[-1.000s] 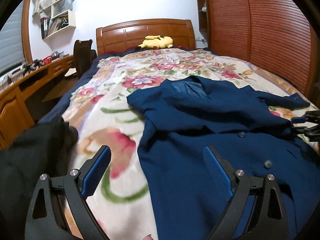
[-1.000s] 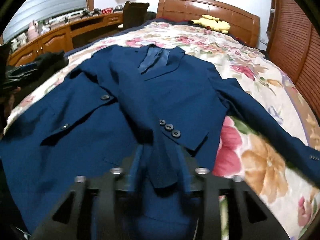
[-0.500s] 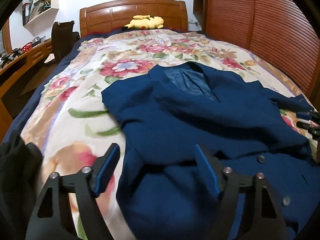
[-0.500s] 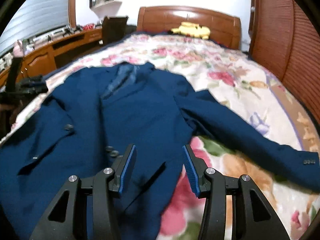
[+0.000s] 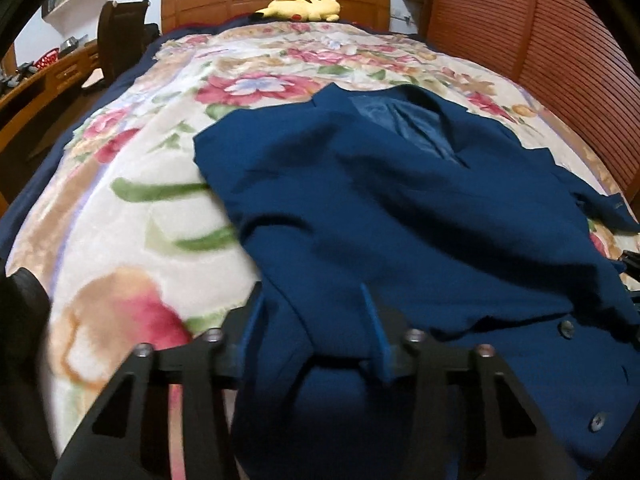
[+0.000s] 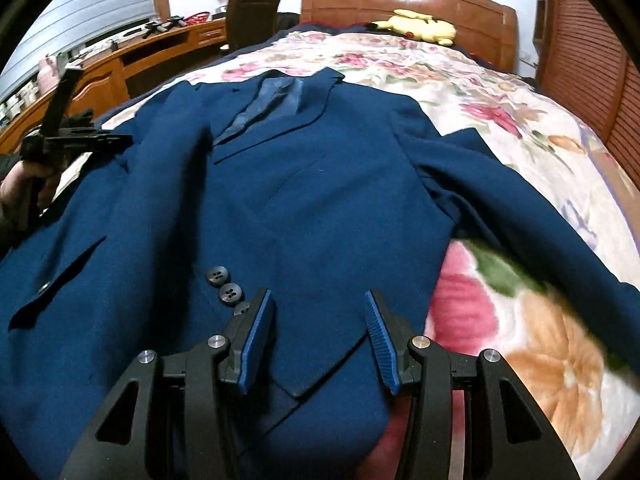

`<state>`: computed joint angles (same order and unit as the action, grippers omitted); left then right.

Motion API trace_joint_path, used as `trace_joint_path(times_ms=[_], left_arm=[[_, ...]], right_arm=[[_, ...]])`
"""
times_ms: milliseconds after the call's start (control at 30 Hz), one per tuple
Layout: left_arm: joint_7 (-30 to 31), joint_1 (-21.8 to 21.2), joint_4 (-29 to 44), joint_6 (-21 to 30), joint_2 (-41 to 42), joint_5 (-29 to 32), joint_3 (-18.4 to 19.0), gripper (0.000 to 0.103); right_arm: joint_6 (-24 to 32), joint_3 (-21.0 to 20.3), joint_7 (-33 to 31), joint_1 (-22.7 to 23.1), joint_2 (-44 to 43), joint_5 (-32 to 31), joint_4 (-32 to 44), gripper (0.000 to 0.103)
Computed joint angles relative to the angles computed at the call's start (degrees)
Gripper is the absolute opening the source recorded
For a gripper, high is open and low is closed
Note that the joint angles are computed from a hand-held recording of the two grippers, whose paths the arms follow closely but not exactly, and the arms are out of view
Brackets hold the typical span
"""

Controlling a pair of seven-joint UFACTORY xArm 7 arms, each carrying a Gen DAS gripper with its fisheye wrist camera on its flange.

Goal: Fold large clothes
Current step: 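Grasp the jacket front near the buttons again with the right gripper, then move the right tool to the jacket sleeve cuff with buttons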

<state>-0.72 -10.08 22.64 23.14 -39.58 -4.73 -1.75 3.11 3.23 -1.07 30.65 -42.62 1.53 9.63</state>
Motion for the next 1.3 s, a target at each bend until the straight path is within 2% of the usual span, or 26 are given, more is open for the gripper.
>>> trace_joint_path(times_ms=[67,167,233,333,367,400,467,600,700,800,933,1000,1033,1167,1300], left_arm=[[-0.5,0.6,0.1,0.7,-0.5,0.9,-1.0,0.031],[-0.3,0.6,0.2,0.9,-0.9,1.4,-0.9,0.023],[-0.4,1.2,0.3,1.1,-1.5,2.1,-1.0,0.02],[-0.1,2.0,0.6,1.5,-2.5,2.4,-0.2,0.019],[0.3,2.0,0.7,1.6,-2.8,2.2,0.4,0.019],[0.9,1.5,0.8,1.6,-2.9,1.7,1.2,0.019],[1.0,1.7,0.6,1.9,-3.6,1.6,0.8,0.019],[-0.1,1.9,-0.5,1.7,-6.5,1.5,-0.5,0.021],[-1.8,3.1,-1.5,2.1,-9.7,3.2,-2.9,0.026],[-3.1,2.8,-3.4,1.9,-16.1,4.5,-4.3,0.043],[-5.2,1.3,-5.0,4.0,-24.8,5.0,-5.6,0.048],[-6.4,0.1,-5.8,5.2,-28.9,4.8,-6.2,0.067],[-7.3,-0.5,-6.3,5.6,-31.1,4.7,-6.8,0.082],[-11.2,-2.4,-7.3,9.0,-37.5,4.7,-9.8,0.084],[-17.0,-3.4,-8.3,12.3,-42.9,4.8,-13.5,0.084]], right_arm=[[1.1,-2.0,-1.8,2.1,-0.6,0.0,0.2,0.023],[1.0,-1.4,-2.7,1.1,-2.8,-0.1,-0.4,0.013],[-0.8,1.6,-1.3,-1.9,-4.1,-0.6,-1.1,0.011],[-4.4,9.5,4.1,-10.7,-6.3,-2.2,-1.6,0.01],[-5.5,13.3,6.6,-14.9,-7.2,-2.8,-1.5,0.01],[-6.7,15.2,8.3,-17.5,-7.7,-3.4,-1.6,0.01],[-8.0,14.2,9.5,-17.9,-6.0,-4.4,-1.1,0.01],[-9.0,16.7,11.7,-20.5,-1.8,-6.7,-0.9,0.011],[-10.4,16.9,13.1,-21.2,0.3,-7.4,-0.8,0.011],[-12.3,16.5,13.7,-21.4,1.7,-7.8,-0.5,0.011],[-14.2,15.0,13.5,-20.4,1.4,-7.9,-1.5,0.012],[-15.2,13.3,13.1,-19.3,1.2,-7.9,-2.4,0.012],[-15.7,12.5,12.9,-18.7,1.0,-7.8,-3.0,0.012],[-17.0,8.7,11.9,-16.1,1.1,-7.6,-4.1,0.013],[-17.5,7.6,11.5,-15.3,0.9,-7.1,-4.5,0.014]])
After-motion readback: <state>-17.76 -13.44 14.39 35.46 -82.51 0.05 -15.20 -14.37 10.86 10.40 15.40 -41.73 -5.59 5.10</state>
